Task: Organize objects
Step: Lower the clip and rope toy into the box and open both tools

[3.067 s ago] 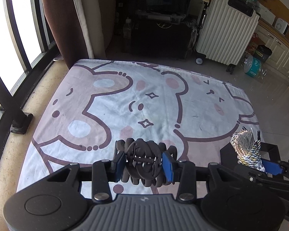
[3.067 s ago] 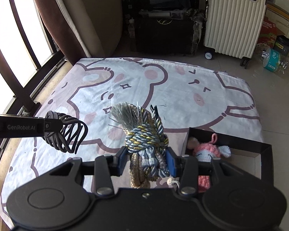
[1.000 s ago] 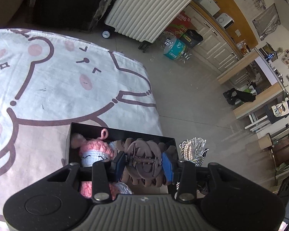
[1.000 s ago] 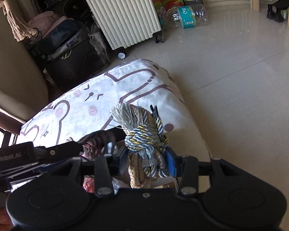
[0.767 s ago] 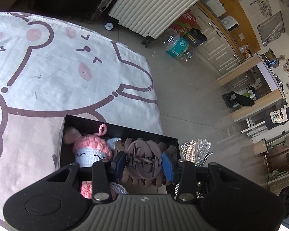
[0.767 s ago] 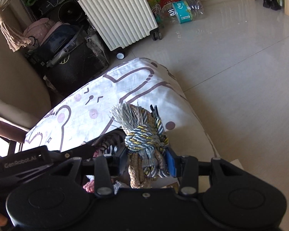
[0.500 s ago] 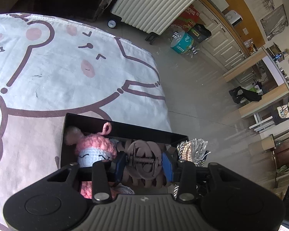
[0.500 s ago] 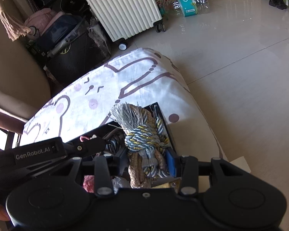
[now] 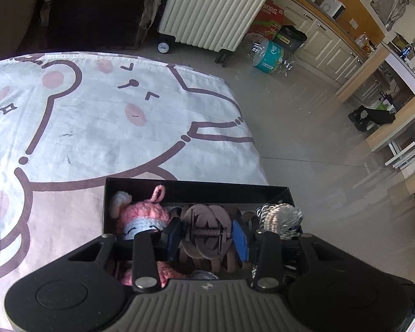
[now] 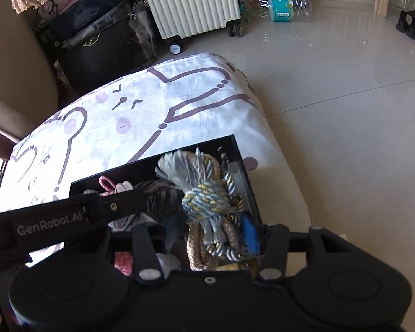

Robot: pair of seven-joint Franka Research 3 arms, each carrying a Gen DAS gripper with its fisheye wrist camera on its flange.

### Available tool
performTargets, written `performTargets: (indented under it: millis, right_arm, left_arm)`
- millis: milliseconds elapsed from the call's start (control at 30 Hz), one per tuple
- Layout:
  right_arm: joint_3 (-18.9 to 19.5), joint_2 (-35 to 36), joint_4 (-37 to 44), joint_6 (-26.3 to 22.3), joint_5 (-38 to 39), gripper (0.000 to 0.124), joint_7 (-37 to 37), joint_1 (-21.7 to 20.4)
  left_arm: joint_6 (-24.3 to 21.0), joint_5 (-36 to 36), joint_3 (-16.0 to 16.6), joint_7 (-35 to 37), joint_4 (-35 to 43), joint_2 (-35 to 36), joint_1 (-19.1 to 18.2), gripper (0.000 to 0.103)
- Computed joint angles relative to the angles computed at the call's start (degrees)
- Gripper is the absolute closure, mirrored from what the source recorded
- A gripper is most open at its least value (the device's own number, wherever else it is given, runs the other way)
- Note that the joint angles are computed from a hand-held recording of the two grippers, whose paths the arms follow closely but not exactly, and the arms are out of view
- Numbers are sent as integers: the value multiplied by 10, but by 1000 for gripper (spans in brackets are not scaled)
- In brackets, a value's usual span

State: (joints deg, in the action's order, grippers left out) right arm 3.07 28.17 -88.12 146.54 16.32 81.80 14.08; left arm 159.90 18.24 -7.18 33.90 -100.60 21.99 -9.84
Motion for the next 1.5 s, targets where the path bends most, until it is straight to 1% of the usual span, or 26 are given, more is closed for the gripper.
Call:
performTargets:
  millis: [67, 100, 167, 233, 267, 300, 367, 400, 467, 533, 567, 633, 700, 767, 833, 900, 967, 1033, 1100, 1200, 1300, 1433, 1500]
  right_arm:
    - [7, -6, -3, -3, 14, 66, -9, -8]
    - [7, -9, -6, 1, 17, 66, -8, -8]
    - [6, -16, -12, 10, 19, 68, -13, -8]
    - [0, -21, -17, 16, 5, 74, -13, -1]
    - [-2, -22, -18, 16, 2, 83, -11, 1]
    - [0, -24, -19, 17, 7, 91, -9, -1]
    - [4, -25, -16, 10, 22, 97, -7, -9]
    - [6, -28, -18, 14, 29, 97, -7, -12]
    - [6, -32, -21, 16, 37, 100, -5, -15]
    - [8, -32, -19, 5, 44, 102, -7, -19]
    - [8, -31, -17, -2, 44, 104, -6, -20]
    - [8, -28, -14, -15, 43, 107, -8, -19]
    - [7, -23, -9, -24, 41, 110, -10, -18]
    - [3, -19, -6, -23, 37, 112, -1, -15]
    - [3, -15, -5, -16, 39, 113, 6, -15]
    - [4, -7, 0, -11, 43, 115, 9, -16]
    - [1, 2, 7, -9, 32, 117, 12, -10]
    - [-5, 14, 20, -20, 10, 118, 19, -1]
    - [-1, 19, 22, -18, 7, 120, 13, -1]
    - [3, 29, 41, -51, 14, 123, 19, -5]
    - [0, 21, 30, -43, 6, 123, 17, 0]
    - [5, 5, 12, -21, 17, 122, 13, -4]
    - [5, -3, 5, -13, 20, 122, 11, -4]
  left_arm:
    - [-3, 28, 18, -22, 0, -4, -15, 61]
    - [-3, 34, 20, -27, 0, -5, -16, 61]
    - [1, 16, 5, -15, -4, -5, -2, 61]
    - [2, -15, -16, 13, -6, -2, 16, 61]
    - [0, -23, -20, 23, -5, 0, 19, 61]
    - [-2, -28, -21, 30, -3, 2, 19, 61]
    - [-1, -20, -12, 26, 1, 7, 8, 60]
    - [0, -16, -8, 24, 2, 9, 5, 60]
    - [5, -15, -5, 21, 4, 14, 2, 54]
    - [14, -38, -20, 40, 2, 21, 16, 51]
    - [19, -41, -21, 45, 1, 23, 17, 50]
    - [14, -46, -22, 53, 5, 25, 17, 49]
    - [17, -59, -25, 54, 1, 22, 20, 49]
    - [26, -72, -28, 56, -6, 16, 26, 49]
    - [36, -68, -16, 37, -15, 7, 19, 50]
    - [49, -68, -12, 27, -25, -2, 20, 50]
    - [56, -76, -16, 27, -32, -7, 27, 50]
    - [53, -75, -15, 24, -35, -11, 27, 52]
    - [43, -70, -13, 25, -35, -15, 26, 52]
    - [28, -67, -15, 32, -33, -18, 27, 53]
    - [13, -57, -12, 37, -32, -23, 24, 53]
    - [-8, -6, 9, 18, -31, -34, 3, 53]
    - [-21, 12, 10, 15, -31, -40, 0, 53]
